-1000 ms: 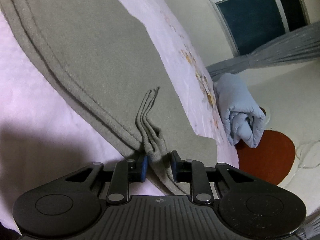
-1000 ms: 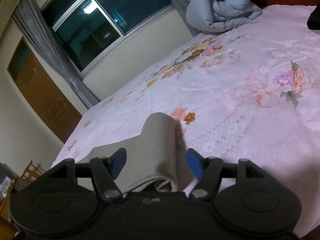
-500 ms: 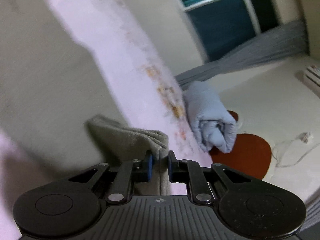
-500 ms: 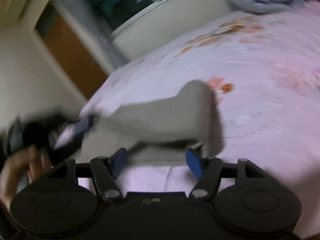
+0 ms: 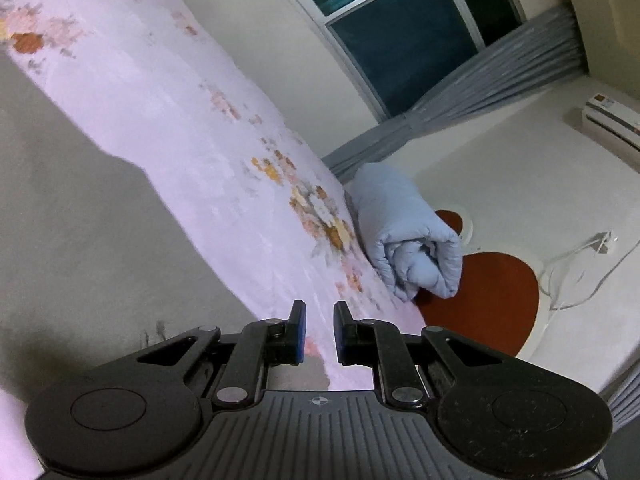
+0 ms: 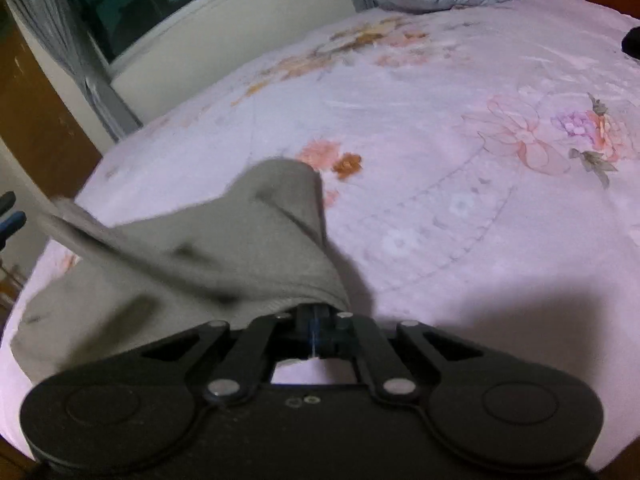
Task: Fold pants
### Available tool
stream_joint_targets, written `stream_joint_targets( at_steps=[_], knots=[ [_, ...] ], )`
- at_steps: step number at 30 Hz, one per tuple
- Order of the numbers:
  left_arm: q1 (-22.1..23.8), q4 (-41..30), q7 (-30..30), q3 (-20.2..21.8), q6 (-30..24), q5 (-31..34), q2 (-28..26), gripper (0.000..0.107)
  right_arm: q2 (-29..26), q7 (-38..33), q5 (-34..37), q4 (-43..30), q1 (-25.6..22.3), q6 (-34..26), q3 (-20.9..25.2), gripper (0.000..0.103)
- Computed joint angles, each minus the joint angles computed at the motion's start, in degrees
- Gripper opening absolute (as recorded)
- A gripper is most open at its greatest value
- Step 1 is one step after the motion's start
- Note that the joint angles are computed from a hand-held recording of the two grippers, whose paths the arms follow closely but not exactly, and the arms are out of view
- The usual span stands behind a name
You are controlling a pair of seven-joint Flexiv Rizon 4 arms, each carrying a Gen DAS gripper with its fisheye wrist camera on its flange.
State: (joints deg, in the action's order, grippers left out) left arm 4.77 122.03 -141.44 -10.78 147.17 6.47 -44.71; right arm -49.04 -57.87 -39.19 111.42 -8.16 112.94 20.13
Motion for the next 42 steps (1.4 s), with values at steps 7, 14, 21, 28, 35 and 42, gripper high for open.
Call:
stream_joint_targets(
  at_steps=[7,14,21,28,35,42],
  knots=[
    [0.95,4.77,-1.62,-0.02,1.26,1.64,-3.32,0.015,5.83,-7.16,8.62,7.91,6.73,12.95,-9.09,0.066],
    [-0.13,6.04,-4.16,-1.55,3.11,1.17,-7.08,0.015,5.49,-5.94,4.36,7.47,6.81,17.21,-9.65,0.063],
    [-2.92,6.47,-7.83,-2.81,4.47,-2.33,-8.96,0.015,6.30,-10.59,16.08,7.70,16.29,17.08,-14.97,0.063],
    [-5.33,7.28,-15.24,-3.70,7.98,-7.66,-11.01,0.015,6.27,-11.52,20.73,8.23,16.76,16.34,-14.52,0.063],
    [-9.73,7.44,-18.29,-2.99,6.03,-12.77,-10.24,0.015,5.79,-10.46,19.51,8.06,15.09,16.73,-13.50,0.064],
    [-11.58,5.66,-19.72,-1.77,5.02,-15.91,-10.29,0.023,5.68,-9.33,18.48,8.11,14.12,16.65,-13.20,0.064]
  ],
)
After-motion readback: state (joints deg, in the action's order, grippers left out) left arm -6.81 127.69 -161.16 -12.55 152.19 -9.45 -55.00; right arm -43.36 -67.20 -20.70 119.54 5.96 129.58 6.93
